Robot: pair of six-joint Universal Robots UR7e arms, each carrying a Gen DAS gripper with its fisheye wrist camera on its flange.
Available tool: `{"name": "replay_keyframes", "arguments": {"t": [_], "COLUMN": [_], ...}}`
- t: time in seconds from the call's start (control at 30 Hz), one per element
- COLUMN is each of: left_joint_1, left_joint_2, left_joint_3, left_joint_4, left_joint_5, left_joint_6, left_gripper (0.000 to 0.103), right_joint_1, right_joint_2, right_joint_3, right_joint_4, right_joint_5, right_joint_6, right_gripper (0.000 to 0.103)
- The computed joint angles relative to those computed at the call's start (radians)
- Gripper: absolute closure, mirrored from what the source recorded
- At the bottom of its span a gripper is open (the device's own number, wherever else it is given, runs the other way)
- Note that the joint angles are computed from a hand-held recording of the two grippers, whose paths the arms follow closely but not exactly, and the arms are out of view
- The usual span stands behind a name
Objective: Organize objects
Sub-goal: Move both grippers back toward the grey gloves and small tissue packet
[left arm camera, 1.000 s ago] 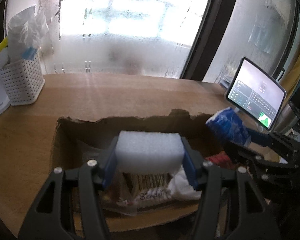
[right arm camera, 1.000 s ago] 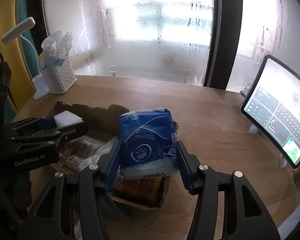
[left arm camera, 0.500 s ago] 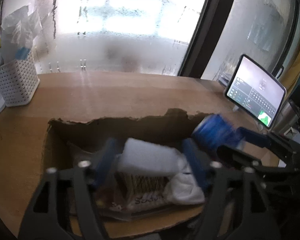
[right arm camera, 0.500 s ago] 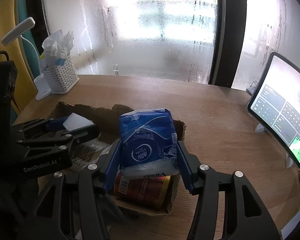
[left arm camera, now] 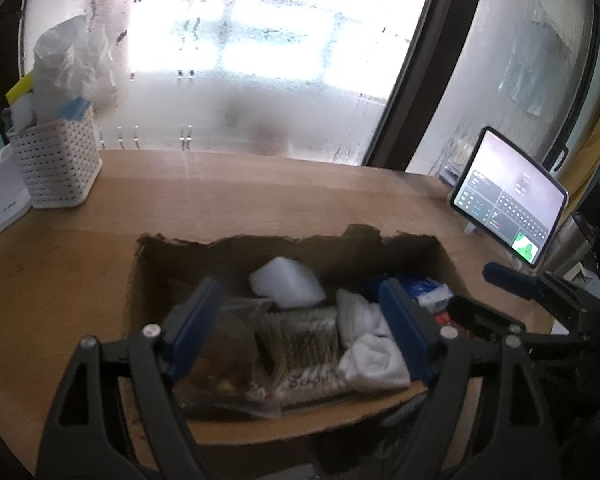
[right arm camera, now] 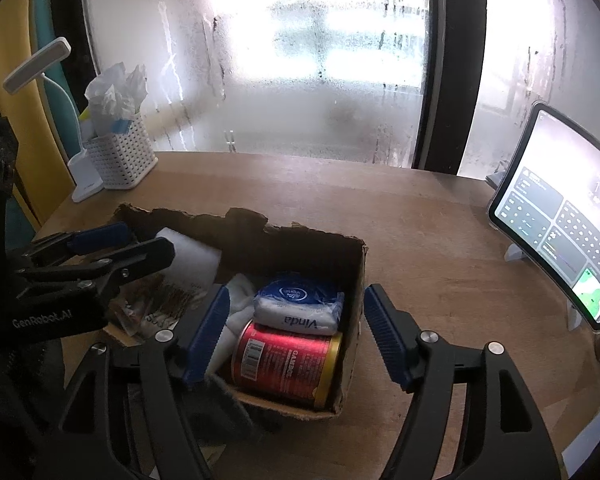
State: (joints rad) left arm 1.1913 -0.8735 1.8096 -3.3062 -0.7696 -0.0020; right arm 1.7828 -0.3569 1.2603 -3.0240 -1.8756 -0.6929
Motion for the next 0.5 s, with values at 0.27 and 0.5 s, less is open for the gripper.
{"name": "replay_keyframes", "arguments": {"t": [0.27,0.5], "left_joint_1": [-0.029,-0.045], "left_joint_2": [-0.041,-0.069], "left_joint_3": [0.079,0.124], "left_joint_4": [-0.062,-0.082], "left_joint_5": [0.006,0.031], "left_joint_6": [-0.001,-0.013], "left_gripper": [0.02,0.02], "right_joint_1": [0.007,0.017], "right_joint_2": [-0.042,-0.068], "right_joint_3": [0.076,0.131], "right_joint_4": [-0.056,-0.095], "right_joint_5": [-0.005,-0.011], "right_joint_6": [-0.002,-0.003], "right_gripper": [0.03,0.03]}}
